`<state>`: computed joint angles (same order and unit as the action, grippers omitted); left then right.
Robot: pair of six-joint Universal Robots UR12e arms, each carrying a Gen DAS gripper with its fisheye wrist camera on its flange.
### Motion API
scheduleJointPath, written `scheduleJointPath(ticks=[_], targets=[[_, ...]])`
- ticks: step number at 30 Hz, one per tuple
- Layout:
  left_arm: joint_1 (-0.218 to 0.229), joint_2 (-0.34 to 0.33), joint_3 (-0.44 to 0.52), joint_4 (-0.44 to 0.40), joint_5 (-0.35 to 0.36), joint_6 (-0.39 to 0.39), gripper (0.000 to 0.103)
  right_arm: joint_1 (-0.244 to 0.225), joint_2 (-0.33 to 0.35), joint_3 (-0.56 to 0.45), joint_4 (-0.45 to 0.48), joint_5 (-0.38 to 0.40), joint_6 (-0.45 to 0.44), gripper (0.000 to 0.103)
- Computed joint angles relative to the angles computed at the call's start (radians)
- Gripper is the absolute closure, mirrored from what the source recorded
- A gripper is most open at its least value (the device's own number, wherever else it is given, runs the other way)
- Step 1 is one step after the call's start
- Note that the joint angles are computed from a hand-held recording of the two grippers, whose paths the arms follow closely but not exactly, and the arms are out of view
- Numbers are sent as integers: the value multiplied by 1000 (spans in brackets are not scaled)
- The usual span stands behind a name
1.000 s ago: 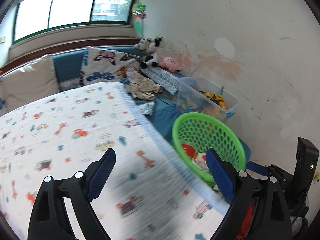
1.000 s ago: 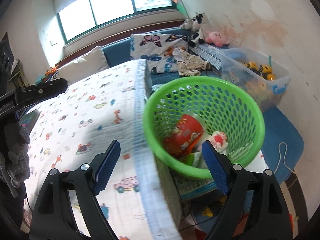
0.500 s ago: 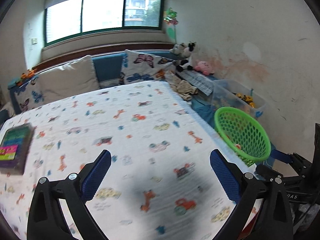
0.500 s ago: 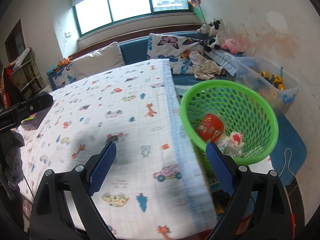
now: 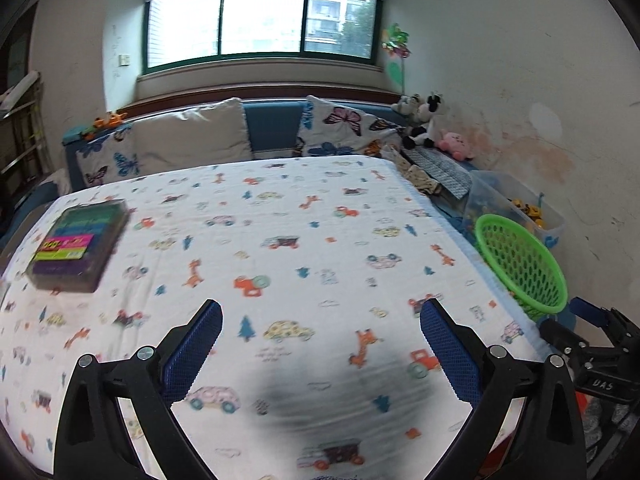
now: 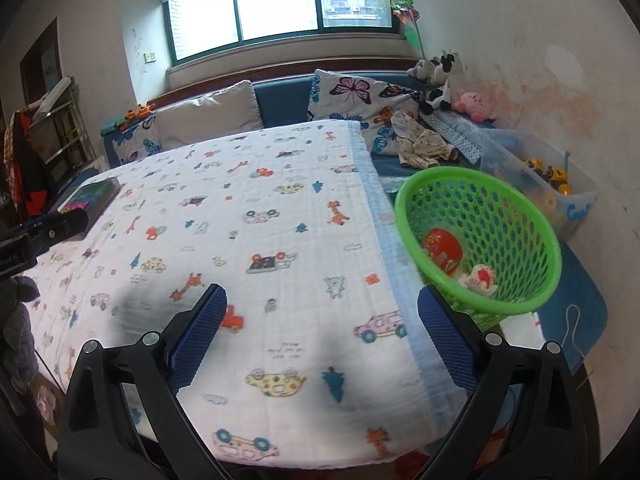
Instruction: Collect trash
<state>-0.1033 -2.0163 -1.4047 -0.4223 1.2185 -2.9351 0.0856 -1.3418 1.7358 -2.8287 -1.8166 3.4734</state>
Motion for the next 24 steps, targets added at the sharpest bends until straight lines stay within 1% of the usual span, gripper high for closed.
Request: scheduleJointPath(ticks=[3, 5, 8, 11, 24], targets=[[2, 8, -21, 23, 30, -7, 7, 4, -1, 4, -3, 4, 15, 7], [9, 15, -35, 33, 25, -21, 7, 4, -5, 8, -6, 12, 25, 7], [12, 22, -52, 67, 44, -31, 7, 7, -6, 6, -10, 15, 26, 7], [16, 29, -62, 71, 38, -41, 7, 10, -7, 6, -18, 11, 22, 6], [16, 37, -79, 70, 70, -57, 7, 15, -11, 9, -18, 13, 23, 6]])
